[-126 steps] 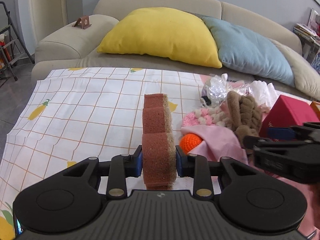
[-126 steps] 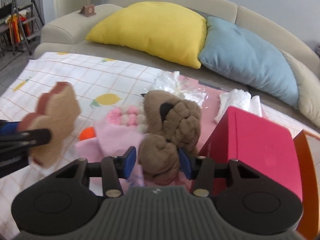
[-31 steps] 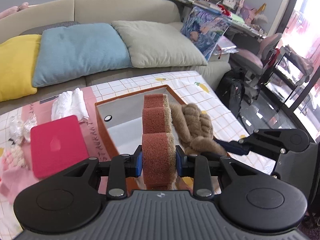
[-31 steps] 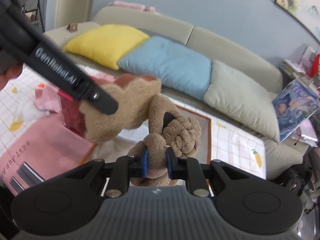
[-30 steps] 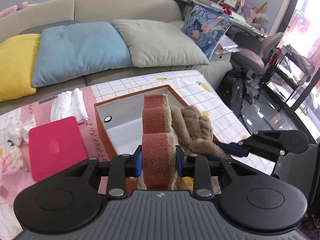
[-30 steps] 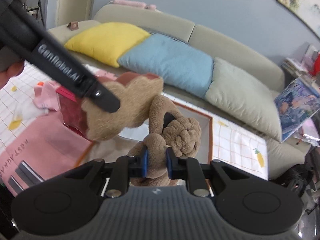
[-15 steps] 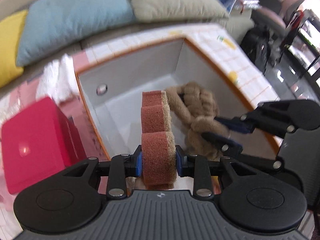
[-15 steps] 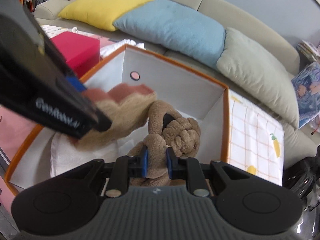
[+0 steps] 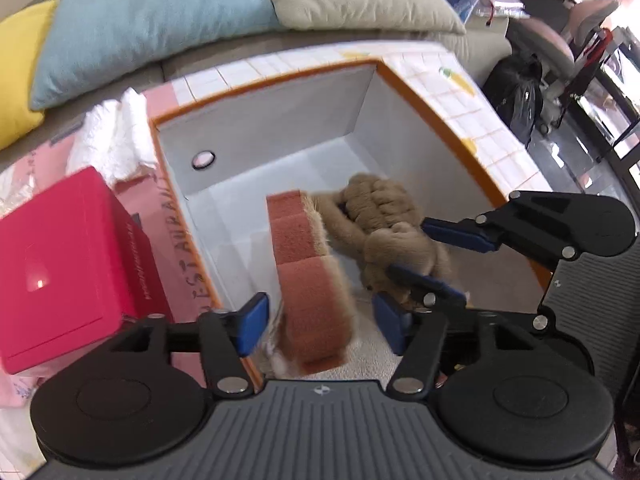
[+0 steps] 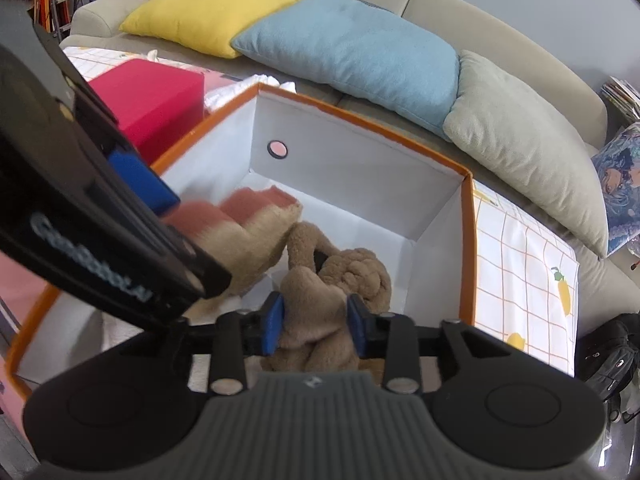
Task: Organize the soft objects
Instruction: 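Open the left tool to drop the sponge while the right tool releases the teddy bear, then move both open tools back from the box toward the remaining table items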
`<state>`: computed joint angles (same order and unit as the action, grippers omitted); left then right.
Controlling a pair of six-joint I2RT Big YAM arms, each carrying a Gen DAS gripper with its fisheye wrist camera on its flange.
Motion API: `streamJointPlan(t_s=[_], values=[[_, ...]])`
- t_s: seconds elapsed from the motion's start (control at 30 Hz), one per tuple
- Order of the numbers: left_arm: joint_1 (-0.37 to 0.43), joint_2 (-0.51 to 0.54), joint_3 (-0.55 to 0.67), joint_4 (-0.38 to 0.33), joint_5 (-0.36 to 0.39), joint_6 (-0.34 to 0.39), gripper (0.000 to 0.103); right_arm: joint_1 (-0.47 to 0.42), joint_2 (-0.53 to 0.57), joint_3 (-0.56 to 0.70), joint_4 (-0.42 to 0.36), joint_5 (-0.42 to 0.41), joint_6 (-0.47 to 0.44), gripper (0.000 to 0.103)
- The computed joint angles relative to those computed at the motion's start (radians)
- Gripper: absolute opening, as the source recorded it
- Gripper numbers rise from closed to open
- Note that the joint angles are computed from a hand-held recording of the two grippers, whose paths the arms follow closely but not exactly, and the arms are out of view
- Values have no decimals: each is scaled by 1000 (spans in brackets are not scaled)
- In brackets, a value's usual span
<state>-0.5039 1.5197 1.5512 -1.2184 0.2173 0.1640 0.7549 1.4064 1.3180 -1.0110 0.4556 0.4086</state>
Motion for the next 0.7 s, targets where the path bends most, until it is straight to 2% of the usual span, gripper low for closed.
streamJointPlan(t_s=[0.13,0.2,0.3,0.33,0.53,0.6,0.7], values=[[26,-39,-4,14,49,-8,78,28,-1,33,-59,55,0,48],[40,-65,-8,20,68,-13,79,44,-4,53,-86,100,19,49],[64,-125,-38,47,99,-13,79,72,-13,84,-125,157,73,54],[75,-146,-51,57,112,-9,79,84,-13,99,-146,181,102,59],[157,-293,-159,138,166,75,79,203,44,234,-329,384,340,65],[190,-350,-204,167,177,112,79,243,67,275,-370,426,445,67],[240,-429,-264,205,174,174,79,294,117,343,-433,442,602,67]])
